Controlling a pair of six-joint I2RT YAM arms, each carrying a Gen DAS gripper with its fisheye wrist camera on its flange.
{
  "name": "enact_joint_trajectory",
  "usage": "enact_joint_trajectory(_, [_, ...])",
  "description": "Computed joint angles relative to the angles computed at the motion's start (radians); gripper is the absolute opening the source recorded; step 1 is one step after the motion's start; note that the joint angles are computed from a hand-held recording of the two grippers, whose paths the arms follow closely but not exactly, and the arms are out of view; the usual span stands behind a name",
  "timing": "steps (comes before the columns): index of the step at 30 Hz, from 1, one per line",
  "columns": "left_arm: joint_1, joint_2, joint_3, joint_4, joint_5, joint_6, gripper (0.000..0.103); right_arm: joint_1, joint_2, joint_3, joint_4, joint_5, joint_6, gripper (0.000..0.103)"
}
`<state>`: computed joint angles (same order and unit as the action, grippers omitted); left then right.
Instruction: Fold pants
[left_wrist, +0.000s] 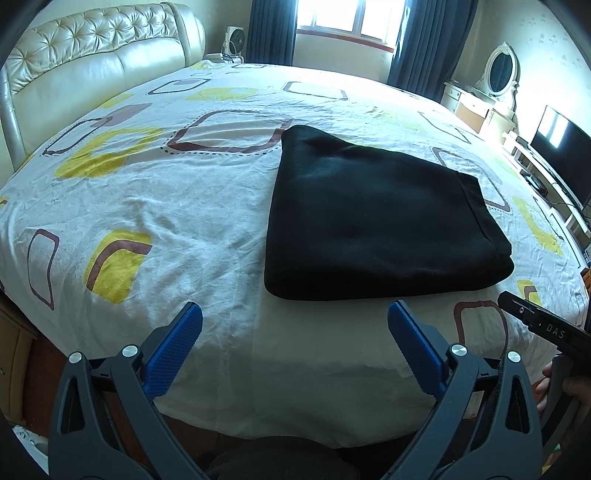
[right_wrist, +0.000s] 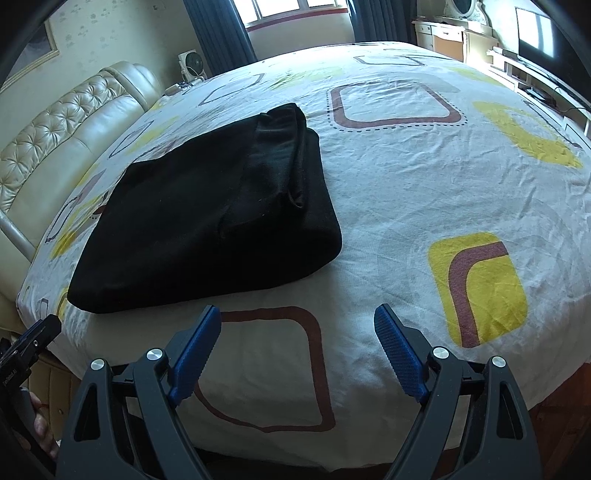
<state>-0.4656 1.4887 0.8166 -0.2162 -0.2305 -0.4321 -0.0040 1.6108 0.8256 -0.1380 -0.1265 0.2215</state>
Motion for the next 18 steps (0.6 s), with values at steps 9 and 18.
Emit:
enact_joint_trajectory(9, [-0.002, -0.005, 0.002, -0.003, -0.010, 0.005, 0.100, 0.001, 0.001, -0.003, 0.002, -0.001, 0.006, 0.084])
enact_joint_trajectory(18, [-0.001, -0.004, 0.006, -0.009, -0.009, 0.003, 0.100, -0.002, 0.008, -0.001, -0.001, -0.005, 0.006, 0.084])
